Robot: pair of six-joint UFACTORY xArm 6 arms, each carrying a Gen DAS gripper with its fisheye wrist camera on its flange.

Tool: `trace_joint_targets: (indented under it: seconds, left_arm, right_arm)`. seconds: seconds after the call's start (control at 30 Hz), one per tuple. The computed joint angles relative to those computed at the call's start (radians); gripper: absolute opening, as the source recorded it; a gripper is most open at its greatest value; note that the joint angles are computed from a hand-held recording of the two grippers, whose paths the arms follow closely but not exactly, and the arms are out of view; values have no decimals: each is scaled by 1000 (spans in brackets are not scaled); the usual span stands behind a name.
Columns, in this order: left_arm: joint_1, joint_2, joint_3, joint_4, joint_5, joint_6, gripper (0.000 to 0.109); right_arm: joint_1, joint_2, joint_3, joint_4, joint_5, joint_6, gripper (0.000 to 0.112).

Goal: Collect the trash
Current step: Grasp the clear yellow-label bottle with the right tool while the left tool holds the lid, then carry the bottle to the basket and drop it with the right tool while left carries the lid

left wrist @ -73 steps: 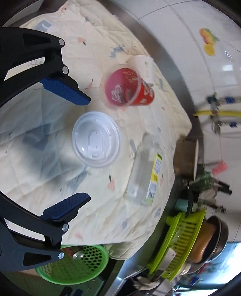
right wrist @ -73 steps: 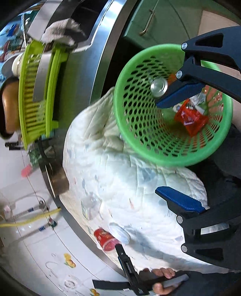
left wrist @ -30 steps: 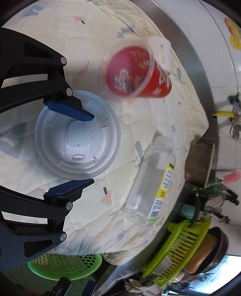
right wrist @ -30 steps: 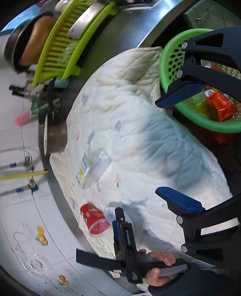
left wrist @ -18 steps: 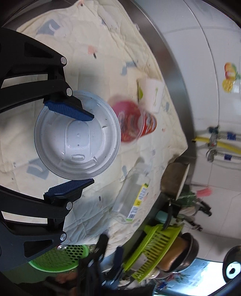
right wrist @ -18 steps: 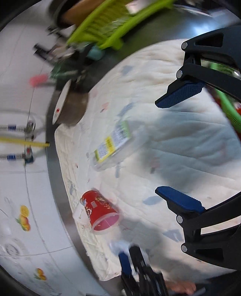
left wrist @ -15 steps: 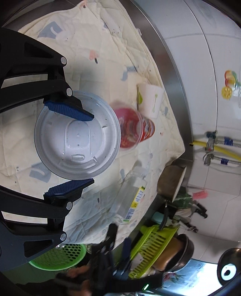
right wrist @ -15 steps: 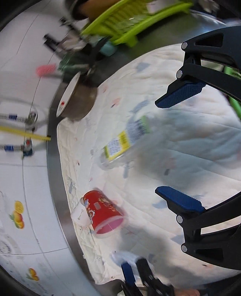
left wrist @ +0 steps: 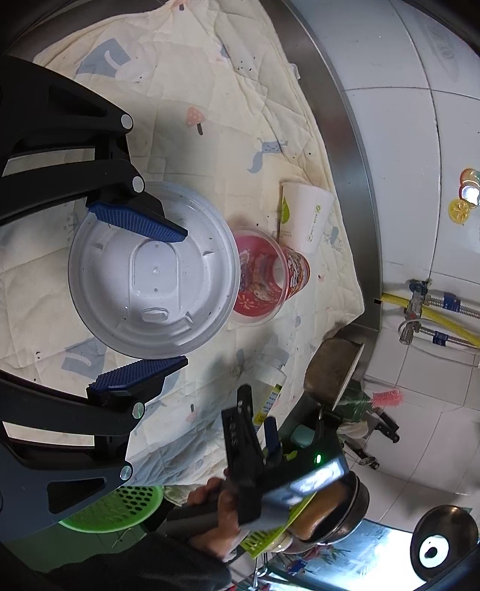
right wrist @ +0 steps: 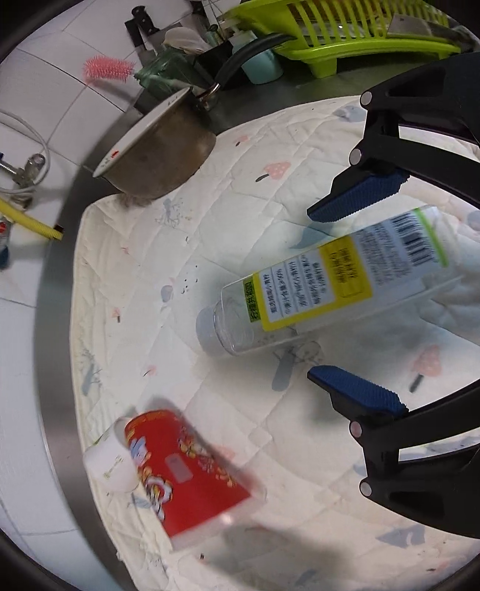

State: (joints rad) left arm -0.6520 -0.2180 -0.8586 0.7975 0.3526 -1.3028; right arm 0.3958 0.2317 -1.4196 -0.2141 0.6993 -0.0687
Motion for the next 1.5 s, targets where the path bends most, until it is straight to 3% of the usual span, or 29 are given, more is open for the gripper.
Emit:
trace_joint_targets:
  seconds: [0.33,0.37,0.4,0.43,0.63,0.97,1.0,1.07,1.1,1.2,1.33,1.5]
  left_arm:
    - [3,0,8,-8,-12,13,60]
    - [3,-3,9,-30,-13,35,28]
    - [8,2,18,-94,-41,89,16]
    - [10,2,24,-134,-54,112,15]
    - [-5,0,27,-74,-57,77,15]
    - [-21,-40,71,-92,-19,102,15]
    - [-23,-42,74,-93,-19,107,18]
    - [-27,-42,78,-104,-21,128,48]
    - [-37,-38,69,-71,2,115,49]
    - [-59,-5,41,-73,32,184,49]
    - [-61,43,16,-135,44,297,33]
    - [-65,82,-9,-179,65,394,26]
  right_arm:
    - [5,31,-34,6,49,-12,50]
    - [7,21,-24,13,49,-18,46]
    - [8,11,-15,19,52,-19,45]
    - [9,-3,-2,29,49,-16,43]
    - [14,-87,89,108,37,-9,42]
    - [21,-247,288,205,-62,-5,42]
    - [20,-258,302,216,-68,-9,42]
    - [18,-279,330,230,-83,-8,42]
    - [17,-291,344,235,-91,-4,42]
    - [10,-322,376,265,-110,-10,42]
    - [0,-370,419,324,-136,-37,42]
    - [-3,-448,484,364,-152,-52,42]
